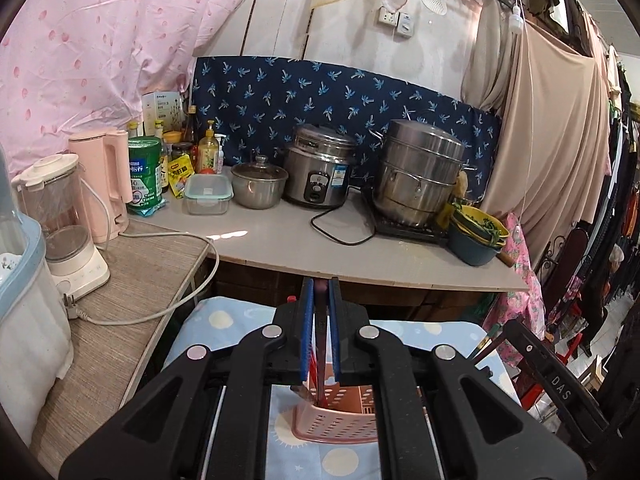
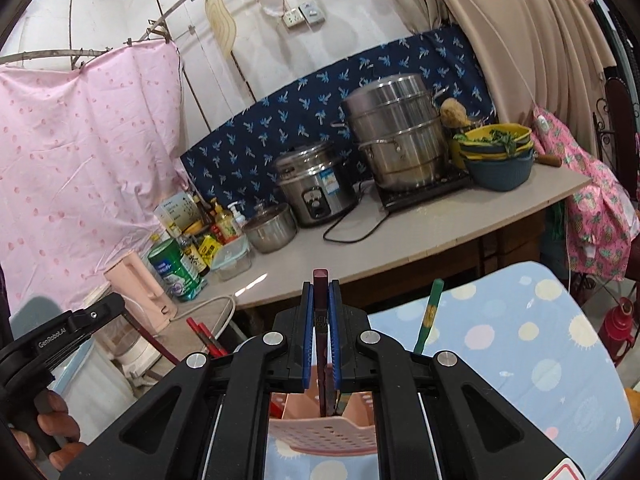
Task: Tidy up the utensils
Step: 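Open both grippers to release the chopsticks into the basket, then withdraw both grippers from the basket toward the last two chopsticks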
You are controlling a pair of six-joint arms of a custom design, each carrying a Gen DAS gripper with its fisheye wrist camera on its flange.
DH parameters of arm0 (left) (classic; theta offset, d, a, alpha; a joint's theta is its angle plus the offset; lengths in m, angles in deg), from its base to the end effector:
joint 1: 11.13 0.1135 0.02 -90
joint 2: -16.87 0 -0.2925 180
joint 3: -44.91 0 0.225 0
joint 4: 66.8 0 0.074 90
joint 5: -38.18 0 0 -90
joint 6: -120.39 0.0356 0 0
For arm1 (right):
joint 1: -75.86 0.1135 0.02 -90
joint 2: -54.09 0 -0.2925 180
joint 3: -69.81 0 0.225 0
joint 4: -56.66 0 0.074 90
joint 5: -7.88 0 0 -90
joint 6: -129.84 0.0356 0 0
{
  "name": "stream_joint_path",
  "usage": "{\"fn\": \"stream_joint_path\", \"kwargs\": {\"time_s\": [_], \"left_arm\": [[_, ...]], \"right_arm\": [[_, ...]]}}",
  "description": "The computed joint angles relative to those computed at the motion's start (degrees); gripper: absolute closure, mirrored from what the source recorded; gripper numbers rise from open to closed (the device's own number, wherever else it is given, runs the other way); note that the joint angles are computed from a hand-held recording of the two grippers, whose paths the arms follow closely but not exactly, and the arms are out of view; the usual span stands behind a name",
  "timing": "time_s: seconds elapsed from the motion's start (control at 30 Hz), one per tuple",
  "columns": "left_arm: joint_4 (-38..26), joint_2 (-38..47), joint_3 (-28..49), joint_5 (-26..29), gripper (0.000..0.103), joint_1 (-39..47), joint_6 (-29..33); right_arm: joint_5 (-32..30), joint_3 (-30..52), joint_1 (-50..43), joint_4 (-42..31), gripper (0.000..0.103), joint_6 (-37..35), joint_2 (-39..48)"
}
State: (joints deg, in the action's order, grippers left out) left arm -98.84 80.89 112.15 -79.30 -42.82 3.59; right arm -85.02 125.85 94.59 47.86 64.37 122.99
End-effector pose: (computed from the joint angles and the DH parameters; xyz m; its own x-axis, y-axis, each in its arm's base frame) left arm 0.1865 -0.0958 0.3382 -0.4212 -0.2101 -0.8823 -0.0760 0.9776 -0.1965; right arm 0.2228 0.0774 0.2959 -0.4696 0.2786 -0.8378 -0.1871 0.8959 0.4028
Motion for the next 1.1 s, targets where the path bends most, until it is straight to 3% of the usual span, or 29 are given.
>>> {"fn": "stream_joint_path", "kwargs": {"time_s": [0.1,0.2,0.53,0.73,0.93,1.03,1.1], "left_arm": [[0.1,-0.2,-0.6,-1.2,0.09,-1.0,-0.4],[0.1,-0.9,-1.3,-3.0,0.066,-2.4,-0.6],[-6.3,-5.2,-2.7,-10.1,0.065,-10.4,-4.2],[-14.2,-8.5,-4.7,-17.4,0.065,-19.7,-11.0],[-28.8,-9.8,-6.7,-26.8,0.065,-34.8,-28.3],[-39.2,-7.9,-7.8,-29.2,0.065,-44.3,-43.9],[-47.9,-4.0,-8.6,-30.2,0.065,-51.7,-58.3]], "right_arm": [[0.1,-0.8,0.4,-0.6,0.093,-0.3,-0.6],[0.7,-1.5,1.0,-1.0,0.091,-0.1,-2.0],[4.2,-3.1,5.1,-7.1,0.091,-1.0,-11.1],[9.9,-5.9,12.1,-12.9,0.091,-0.9,-19.1],[23.7,-9.0,27.5,-21.4,0.091,2.4,-27.5],[36.0,-10.4,41.5,-27.8,0.091,8.6,-30.9],[44.5,-10.8,51.9,-33.4,0.091,15.6,-31.7]]}}
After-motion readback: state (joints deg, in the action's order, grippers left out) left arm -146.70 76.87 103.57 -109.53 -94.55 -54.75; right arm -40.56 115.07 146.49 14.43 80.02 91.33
